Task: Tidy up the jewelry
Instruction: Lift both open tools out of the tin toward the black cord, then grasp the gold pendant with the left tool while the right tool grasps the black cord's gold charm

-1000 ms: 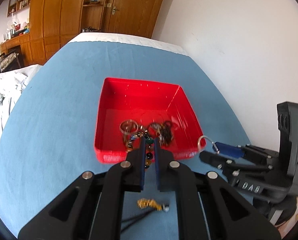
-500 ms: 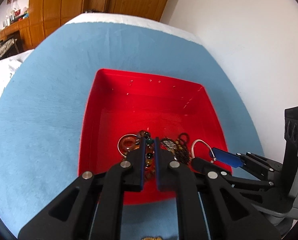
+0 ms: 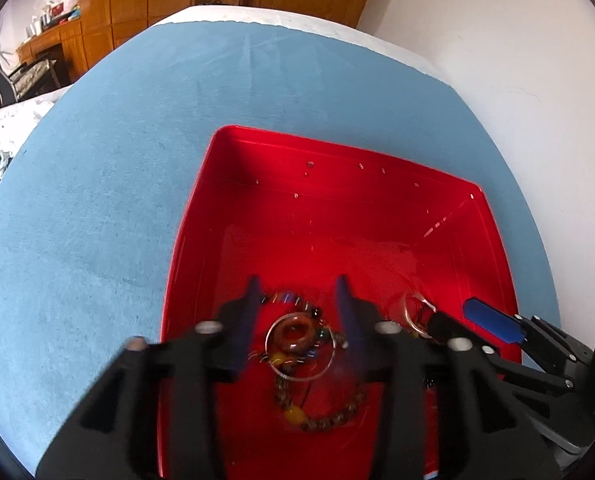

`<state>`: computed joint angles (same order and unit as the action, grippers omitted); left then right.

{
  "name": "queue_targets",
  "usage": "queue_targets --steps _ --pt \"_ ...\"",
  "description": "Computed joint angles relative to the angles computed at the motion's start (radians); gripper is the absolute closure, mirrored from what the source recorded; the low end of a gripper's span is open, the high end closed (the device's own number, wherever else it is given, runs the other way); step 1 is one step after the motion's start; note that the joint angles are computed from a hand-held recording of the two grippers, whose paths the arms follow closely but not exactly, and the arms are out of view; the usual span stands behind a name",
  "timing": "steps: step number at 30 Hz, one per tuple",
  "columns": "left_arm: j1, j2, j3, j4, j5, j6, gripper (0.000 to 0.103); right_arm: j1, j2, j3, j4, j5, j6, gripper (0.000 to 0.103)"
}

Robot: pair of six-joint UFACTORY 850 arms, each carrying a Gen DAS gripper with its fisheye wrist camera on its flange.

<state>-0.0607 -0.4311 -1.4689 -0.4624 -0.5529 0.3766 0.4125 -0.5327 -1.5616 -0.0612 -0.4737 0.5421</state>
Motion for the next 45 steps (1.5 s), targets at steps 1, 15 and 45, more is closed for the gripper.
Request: queue_targets --steps 1,15,45 --pt "0.001 0.004 0.005 0.005 0.005 0.004 0.06 0.0 0.01 0.013 -0.001 0.013 -0.003 0.052" --pt "0.042 0.255 0.259 -0.067 0.09 0.181 0.022 0.028 0.207 0.238 0.144 0.106 -0.145 0.05" --pt "0.148 0.53 0.661 -0.007 0.017 0.374 0.021 0.173 0.447 0.555 0.3 0.127 -0.227 0.05"
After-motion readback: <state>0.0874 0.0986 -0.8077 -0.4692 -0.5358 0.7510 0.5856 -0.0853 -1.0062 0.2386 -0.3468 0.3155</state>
